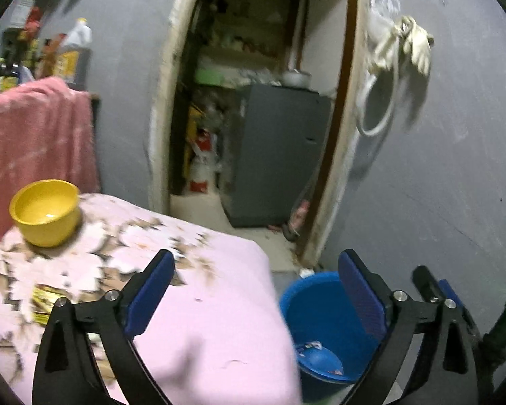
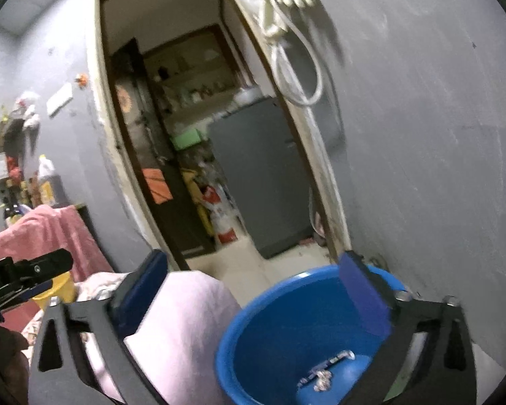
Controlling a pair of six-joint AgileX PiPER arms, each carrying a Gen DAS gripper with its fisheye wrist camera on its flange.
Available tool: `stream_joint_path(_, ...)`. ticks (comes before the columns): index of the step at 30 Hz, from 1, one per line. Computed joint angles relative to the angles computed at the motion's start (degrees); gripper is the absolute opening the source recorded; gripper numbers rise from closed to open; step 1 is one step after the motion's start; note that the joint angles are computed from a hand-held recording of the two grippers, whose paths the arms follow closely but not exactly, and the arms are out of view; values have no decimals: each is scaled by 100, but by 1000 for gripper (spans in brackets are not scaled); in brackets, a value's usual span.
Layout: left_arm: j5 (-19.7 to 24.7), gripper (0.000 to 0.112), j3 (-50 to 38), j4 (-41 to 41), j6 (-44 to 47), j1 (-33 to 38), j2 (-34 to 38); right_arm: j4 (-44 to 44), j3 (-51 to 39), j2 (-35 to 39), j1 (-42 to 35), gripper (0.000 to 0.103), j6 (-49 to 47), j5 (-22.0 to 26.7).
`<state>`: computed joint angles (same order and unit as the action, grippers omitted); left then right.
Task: Collect trash
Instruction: 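Move both tools back toward the remaining trash on the table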
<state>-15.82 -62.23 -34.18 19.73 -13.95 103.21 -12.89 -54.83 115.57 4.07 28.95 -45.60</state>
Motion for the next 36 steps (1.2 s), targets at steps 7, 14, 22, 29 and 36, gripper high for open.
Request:
stream_joint_path(7, -621, 99, 944, 208, -213, 412, -652, 282, 426, -320, 494, 103, -512, -811)
stream_joint_path(14, -1054, 100, 1925, 1161, -1179, 1163, -1298, 436, 368, -378, 1133, 103, -826, -1134)
stream_joint_path(22, -1560, 101, 2837, 2781, -2591, 2472, -1832, 367, 214, -304, 1942, 103, -1407, -1417)
stream_joint_path(29, -1849, 101, 3156, 3668, -3041, 3388, -1794, 258, -157, -146, 2495, 103, -1991, -927)
stream_joint_path(36, -1551, 101, 2952, 5065, -3935, 4035, -1462, -109, -533, 7, 2712, 103, -2064, -1)
